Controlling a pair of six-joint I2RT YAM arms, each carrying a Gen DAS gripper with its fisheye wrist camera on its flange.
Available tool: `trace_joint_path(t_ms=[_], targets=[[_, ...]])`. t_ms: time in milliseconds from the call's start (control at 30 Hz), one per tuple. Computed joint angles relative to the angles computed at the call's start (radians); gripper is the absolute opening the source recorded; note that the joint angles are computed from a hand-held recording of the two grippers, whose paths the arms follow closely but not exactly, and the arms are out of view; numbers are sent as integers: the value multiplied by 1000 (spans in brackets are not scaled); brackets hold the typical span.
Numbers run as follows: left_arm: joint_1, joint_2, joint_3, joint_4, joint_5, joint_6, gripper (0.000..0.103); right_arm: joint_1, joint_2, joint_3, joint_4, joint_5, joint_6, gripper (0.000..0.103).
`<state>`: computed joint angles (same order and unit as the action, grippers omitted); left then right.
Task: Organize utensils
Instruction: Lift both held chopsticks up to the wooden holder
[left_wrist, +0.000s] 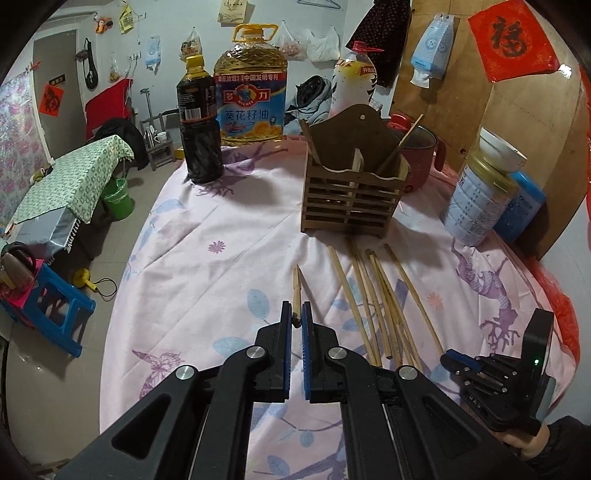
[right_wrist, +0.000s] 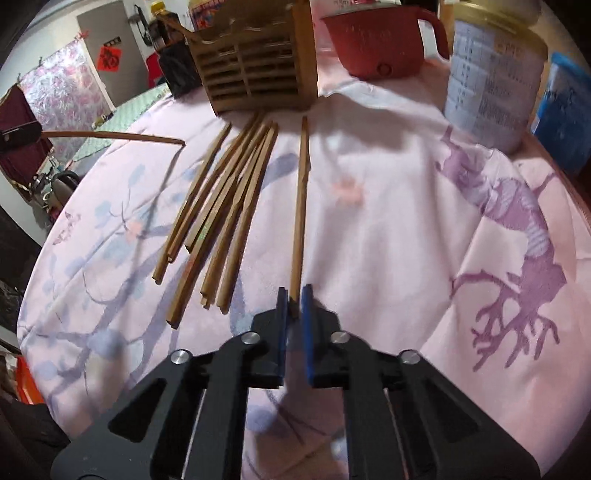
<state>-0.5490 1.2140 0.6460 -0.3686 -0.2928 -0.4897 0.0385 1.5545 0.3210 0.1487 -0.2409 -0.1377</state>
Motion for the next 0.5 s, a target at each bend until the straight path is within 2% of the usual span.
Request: trace_joint_path(t_ms=[100,233,300,400,500], targets=[[-2,-2,5,-11,-4,-1,6,-17,-98,-12,-47,-2,-3,6],[-6,-29,26,-43,-21,21,5,-32,-356,12,-212,7,-39,6],[-2,-43,49,-61,-24,42,6,-58,-468,72,-309,-22,-51,6],[13,-53,97,-86,-11,79,5,-75,-541,159,-375,-52,-29,6],[40,-53,153,-111,29,112,6,-97,-550,254,-418,-103,0,6]])
